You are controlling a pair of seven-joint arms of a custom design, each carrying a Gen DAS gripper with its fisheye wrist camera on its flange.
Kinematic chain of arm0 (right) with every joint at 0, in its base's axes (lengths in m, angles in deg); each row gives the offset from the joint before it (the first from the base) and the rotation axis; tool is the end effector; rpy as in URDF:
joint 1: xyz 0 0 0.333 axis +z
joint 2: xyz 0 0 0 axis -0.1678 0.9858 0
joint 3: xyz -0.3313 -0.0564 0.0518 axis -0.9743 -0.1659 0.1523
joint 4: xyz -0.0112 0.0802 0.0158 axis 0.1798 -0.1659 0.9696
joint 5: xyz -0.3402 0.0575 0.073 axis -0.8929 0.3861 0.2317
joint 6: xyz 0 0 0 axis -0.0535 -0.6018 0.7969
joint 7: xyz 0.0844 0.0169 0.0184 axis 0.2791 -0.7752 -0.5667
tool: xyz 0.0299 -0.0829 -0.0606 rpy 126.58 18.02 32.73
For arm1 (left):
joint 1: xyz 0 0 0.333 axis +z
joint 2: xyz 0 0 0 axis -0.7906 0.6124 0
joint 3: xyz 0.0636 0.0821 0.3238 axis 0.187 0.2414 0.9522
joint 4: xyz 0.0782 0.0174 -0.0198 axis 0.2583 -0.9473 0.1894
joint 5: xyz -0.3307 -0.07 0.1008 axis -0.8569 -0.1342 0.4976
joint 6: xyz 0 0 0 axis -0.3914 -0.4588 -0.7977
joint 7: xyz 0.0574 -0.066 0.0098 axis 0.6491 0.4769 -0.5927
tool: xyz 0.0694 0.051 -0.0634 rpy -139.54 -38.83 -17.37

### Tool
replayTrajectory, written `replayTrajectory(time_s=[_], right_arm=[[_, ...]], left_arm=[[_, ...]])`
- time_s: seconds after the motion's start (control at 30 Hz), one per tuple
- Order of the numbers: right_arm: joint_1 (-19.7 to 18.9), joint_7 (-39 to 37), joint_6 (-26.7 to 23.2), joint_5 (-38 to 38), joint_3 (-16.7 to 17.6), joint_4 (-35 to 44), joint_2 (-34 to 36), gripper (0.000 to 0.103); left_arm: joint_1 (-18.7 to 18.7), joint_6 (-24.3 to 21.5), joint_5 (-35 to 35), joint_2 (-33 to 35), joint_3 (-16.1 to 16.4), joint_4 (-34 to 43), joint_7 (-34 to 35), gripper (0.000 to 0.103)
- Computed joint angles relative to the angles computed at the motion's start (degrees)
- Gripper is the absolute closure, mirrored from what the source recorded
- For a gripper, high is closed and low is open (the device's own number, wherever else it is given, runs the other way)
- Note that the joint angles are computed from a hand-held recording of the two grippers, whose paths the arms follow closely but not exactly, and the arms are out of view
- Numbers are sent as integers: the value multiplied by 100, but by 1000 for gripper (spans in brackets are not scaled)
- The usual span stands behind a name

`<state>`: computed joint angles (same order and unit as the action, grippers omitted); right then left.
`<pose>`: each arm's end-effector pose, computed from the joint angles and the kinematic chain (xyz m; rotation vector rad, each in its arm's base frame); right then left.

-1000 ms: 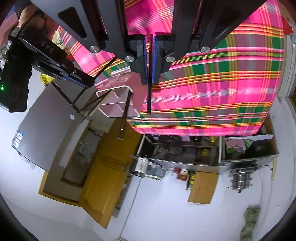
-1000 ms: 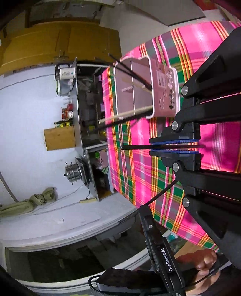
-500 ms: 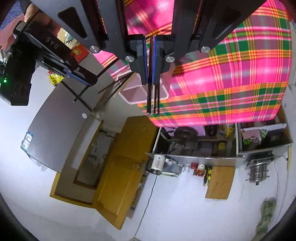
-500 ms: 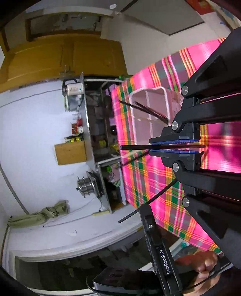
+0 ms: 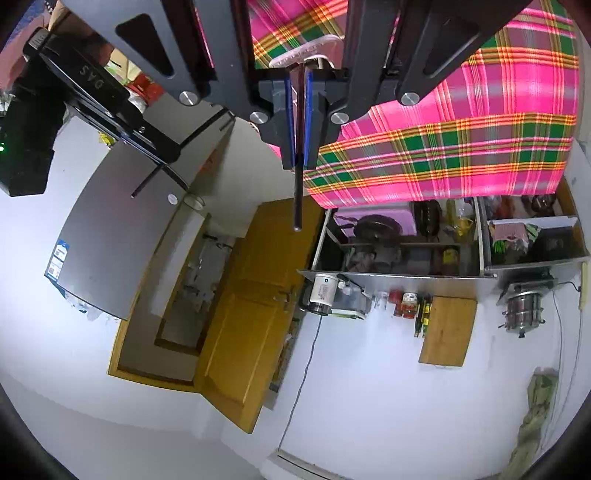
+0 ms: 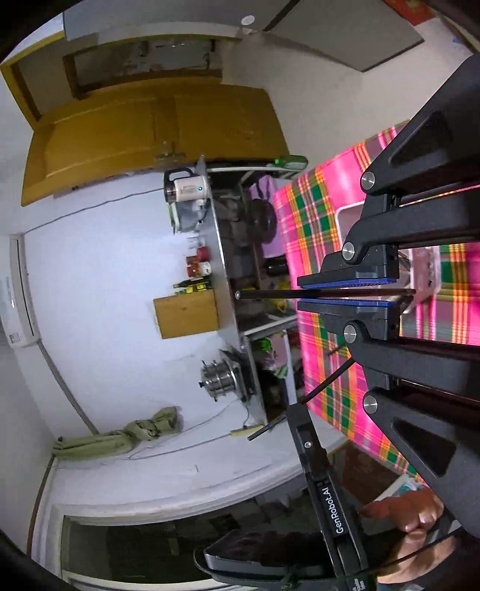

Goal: Organize utensils
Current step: 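Lower the chopsticks into the holder and open both tools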

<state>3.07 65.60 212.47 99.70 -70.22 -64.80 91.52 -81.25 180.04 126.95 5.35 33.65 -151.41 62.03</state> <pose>0.5995 0.1664 0.6072 -1.6386 1.1095 -0.4405 0.5726 -0.3981 0.6310 -1.7060 1.5761 -1.2682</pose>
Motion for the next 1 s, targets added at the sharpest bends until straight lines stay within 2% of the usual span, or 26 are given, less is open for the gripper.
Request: replayTrajectory(time_s=[0.17, 0.5, 0.67, 0.83, 1.0], right_arm=[[10, -116, 216, 37, 67, 171, 214, 98], [-4, -244, 581, -127, 274, 113, 555, 98], [1, 139, 608, -537, 293, 57, 722, 98], [-24, 785, 406, -1187, 254, 72, 898, 98], [-148, 963, 351, -1410, 365, -17, 868, 97]], left_arm=[[32, 68, -120, 259, 16, 158, 70, 99], [30, 220, -410, 533, 95, -22, 179, 99], [70, 237, -615, 646, 53, -74, 382, 98], [72, 289, -754, 691, 67, -148, 514, 98], [-64, 451, -509, 496, 266, -410, 245, 92]])
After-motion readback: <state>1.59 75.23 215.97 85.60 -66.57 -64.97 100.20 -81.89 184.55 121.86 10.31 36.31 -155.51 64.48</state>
